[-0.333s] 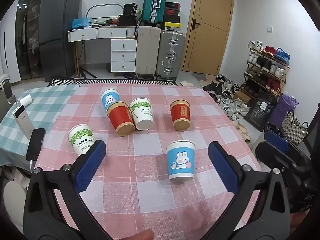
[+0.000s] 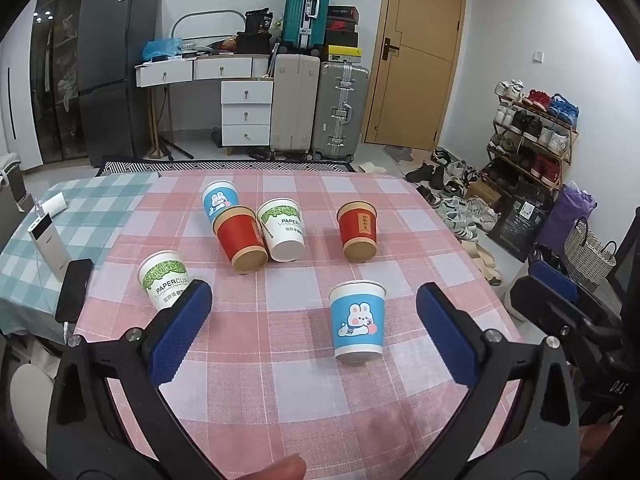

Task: Flip cup upright
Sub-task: 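Move the left gripper toward the blue bunny-print cup lying on its side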

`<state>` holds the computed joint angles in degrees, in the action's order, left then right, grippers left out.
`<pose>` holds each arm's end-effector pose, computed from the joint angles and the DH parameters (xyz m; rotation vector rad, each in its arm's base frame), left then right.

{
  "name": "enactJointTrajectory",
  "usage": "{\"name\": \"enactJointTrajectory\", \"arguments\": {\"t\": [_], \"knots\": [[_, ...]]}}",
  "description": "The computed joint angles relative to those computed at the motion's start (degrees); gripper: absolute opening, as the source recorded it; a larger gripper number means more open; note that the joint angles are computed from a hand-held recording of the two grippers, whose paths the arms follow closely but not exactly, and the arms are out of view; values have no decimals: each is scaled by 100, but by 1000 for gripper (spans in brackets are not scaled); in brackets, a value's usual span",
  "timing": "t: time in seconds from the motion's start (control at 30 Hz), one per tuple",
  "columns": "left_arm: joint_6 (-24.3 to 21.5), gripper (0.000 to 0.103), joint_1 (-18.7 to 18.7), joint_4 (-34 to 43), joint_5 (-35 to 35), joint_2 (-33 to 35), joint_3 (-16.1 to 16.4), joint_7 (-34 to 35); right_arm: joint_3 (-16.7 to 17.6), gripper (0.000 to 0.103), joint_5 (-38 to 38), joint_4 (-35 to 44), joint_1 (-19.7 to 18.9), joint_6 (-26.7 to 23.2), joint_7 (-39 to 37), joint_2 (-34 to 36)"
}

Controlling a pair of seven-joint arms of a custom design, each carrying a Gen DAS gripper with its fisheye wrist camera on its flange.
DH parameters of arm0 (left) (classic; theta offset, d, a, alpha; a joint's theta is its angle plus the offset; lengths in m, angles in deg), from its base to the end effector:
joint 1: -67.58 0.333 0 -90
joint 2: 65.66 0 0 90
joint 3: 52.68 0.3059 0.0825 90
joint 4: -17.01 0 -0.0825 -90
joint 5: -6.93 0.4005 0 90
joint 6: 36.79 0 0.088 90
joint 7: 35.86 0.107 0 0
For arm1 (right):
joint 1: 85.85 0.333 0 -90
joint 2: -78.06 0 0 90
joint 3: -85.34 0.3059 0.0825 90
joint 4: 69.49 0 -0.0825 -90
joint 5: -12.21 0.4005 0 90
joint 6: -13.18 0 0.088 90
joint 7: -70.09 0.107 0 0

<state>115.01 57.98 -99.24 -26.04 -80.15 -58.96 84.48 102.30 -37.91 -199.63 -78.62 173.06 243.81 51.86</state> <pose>0.5315 -0.1428 0.6429 -1.3460 2.0991 -1.1777 0.4220 0.2523 0.6092 -1.2304 1.6834 -0.7529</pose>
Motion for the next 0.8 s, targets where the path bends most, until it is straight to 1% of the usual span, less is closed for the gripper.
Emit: {"name": "enactJointTrajectory", "arguments": {"t": [0.03, 0.07, 0.2, 0.23, 0.3, 0.33, 0.37, 0.67, 0.7, 0.8], "knots": [[1, 102, -3, 5, 3, 4, -8, -16, 13, 103, -4, -1, -3, -6, 10, -10], [-38, 102, -32, -40, -87, -79, 55, 133, 18, 103, 4, 1, 6, -16, 4, -14], [10, 102, -32, -83, -40, -143, 7, 70, -11, 103, 69, 20, 39, -12, -63, 8], [-87, 102, -19, 18, -29, -85, 43, 60, 3, 103, 64, 24, 35, -31, -65, 2], [-106, 102, -14, 37, -21, -79, 24, 13, 12, 103, 62, 31, 33, -41, -60, 5], [-64, 102, -59, -122, -176, -181, 106, 228, 9, 103, 58, 16, 31, -24, -49, -11], [-68, 102, -56, -122, -184, -181, 105, 239, 7, 103, 66, 25, 34, -33, -64, -5], [-181, 102, -46, -135, -132, -271, 70, 125, 52, 103, 20, -19, -22, -10, 3, -84], [-139, 102, -79, -184, -254, -234, 147, 285, 54, 103, 18, -30, -22, -12, 6, -99], [-129, 102, -70, -276, -292, -314, 140, 325, 55, 103, 25, -37, -25, -3, -2, -107]]}}
